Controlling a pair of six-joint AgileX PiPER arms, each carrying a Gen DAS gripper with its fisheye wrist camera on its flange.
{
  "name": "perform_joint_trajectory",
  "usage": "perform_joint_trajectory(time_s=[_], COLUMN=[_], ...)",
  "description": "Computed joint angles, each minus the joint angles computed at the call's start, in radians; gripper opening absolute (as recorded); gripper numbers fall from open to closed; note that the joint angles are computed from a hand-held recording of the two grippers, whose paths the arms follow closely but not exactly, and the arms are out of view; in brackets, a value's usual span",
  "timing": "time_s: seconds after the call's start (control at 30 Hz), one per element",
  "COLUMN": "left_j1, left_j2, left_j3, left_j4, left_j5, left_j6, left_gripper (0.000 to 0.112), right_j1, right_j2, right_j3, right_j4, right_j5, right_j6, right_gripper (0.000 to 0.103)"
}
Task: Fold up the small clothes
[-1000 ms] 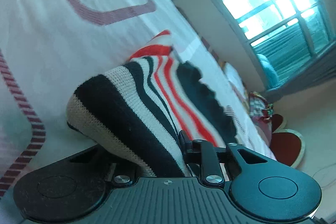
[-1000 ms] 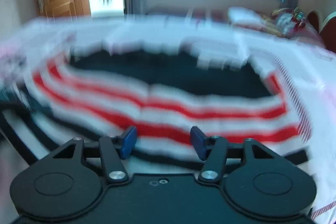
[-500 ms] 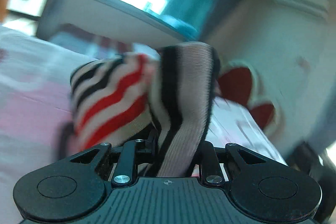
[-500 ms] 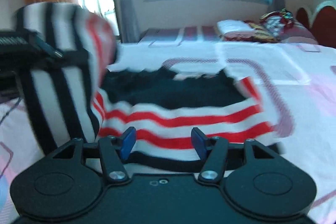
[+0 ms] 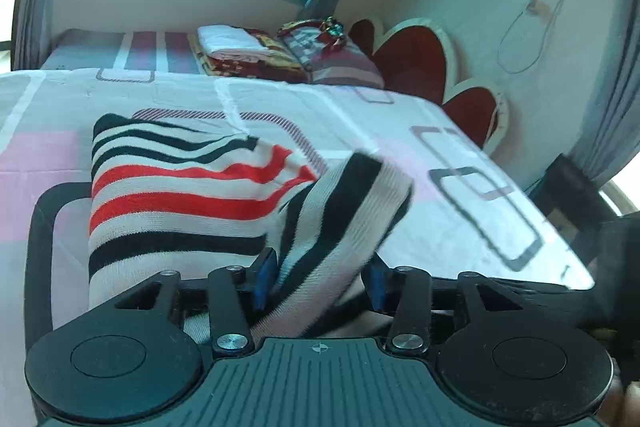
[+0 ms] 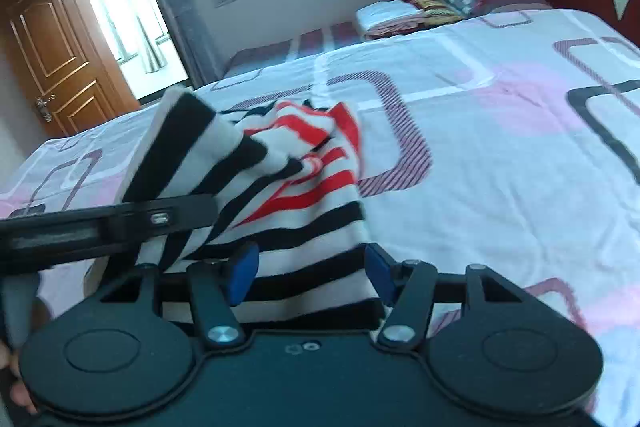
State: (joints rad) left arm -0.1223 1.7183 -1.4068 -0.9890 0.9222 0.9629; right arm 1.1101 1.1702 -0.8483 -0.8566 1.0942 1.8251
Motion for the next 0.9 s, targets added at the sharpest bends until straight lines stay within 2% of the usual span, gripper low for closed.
perform_joint_trajectory(time_s=[0.07, 0.13, 0.17, 0.23, 0.33, 0.37, 0.47, 0.5, 0.57, 0.63, 0.73, 0.8, 0.83, 0.9], left_j1=[0.04, 0.079, 0.085, 0.093, 0.073, 0.06, 0.001, -0.009, -0.006, 0.011, 0.033, 0.034, 0.038, 0.054], left_j2=[-0.044, -0.068, -0.063, -0.035, 0.04, 0.051, -0.005, -0.031, -0.05, -0.048, -0.025, -0.019, -0.021, -0.02], left_j3=[0.023, 0.019, 0.01, -0.016, -0.068, -0.052, 0.115, 0.163, 0.192, 0.178, 0.148, 0.145, 0.15, 0.151], left_j4=[-0.042, -0.043, -0.024, 0.031, 0.156, 0.189, 0.171, 0.149, 0.12, 0.114, 0.102, 0.096, 0.087, 0.049], left_j5=[0.056, 0.064, 0.027, -0.04, -0.077, -0.098, -0.284, -0.322, -0.333, -0.303, -0.275, -0.279, -0.284, -0.293], left_j6=[0.04, 0.02, -0.005, -0.073, -0.161, -0.157, 0.034, 0.076, 0.113, 0.11, 0.109, 0.122, 0.128, 0.113], left_gripper=[0.047, 0.06, 0.068, 0.069, 0.069, 0.069, 0.069, 0.069, 0.069, 0.069, 0.069, 0.069, 0.069, 0.069], right_j1=[0.0, 0.015, 0.027, 0.026, 0.089, 0.09, 0.037, 0.0, -0.12, -0.22, -0.344, -0.42, -0.44, -0.42], right_j2=[-0.009, -0.015, -0.022, -0.052, -0.088, -0.095, -0.086, -0.079, -0.065, -0.04, -0.019, 0.023, 0.037, 0.067], right_j3=[-0.014, -0.024, -0.026, -0.012, -0.021, -0.023, -0.032, -0.034, -0.02, -0.005, 0.028, 0.02, 0.022, -0.008], right_j4=[0.022, 0.039, 0.046, 0.056, 0.047, 0.047, 0.045, 0.053, 0.112, 0.155, 0.177, 0.26, 0.277, 0.23], right_j5=[0.016, 0.036, 0.045, 0.047, 0.083, 0.071, -0.035, -0.085, -0.238, -0.339, -0.482, -0.552, -0.578, -0.534], right_j6=[-0.026, -0.03, -0.024, -0.025, 0.014, 0.014, -0.014, -0.027, -0.064, -0.076, -0.039, -0.12, -0.141, -0.135], right_gripper=[0.058, 0.058, 0.058, 0.059, 0.065, 0.073, 0.077, 0.08, 0.082, 0.081, 0.069, 0.047, 0.042, 0.032])
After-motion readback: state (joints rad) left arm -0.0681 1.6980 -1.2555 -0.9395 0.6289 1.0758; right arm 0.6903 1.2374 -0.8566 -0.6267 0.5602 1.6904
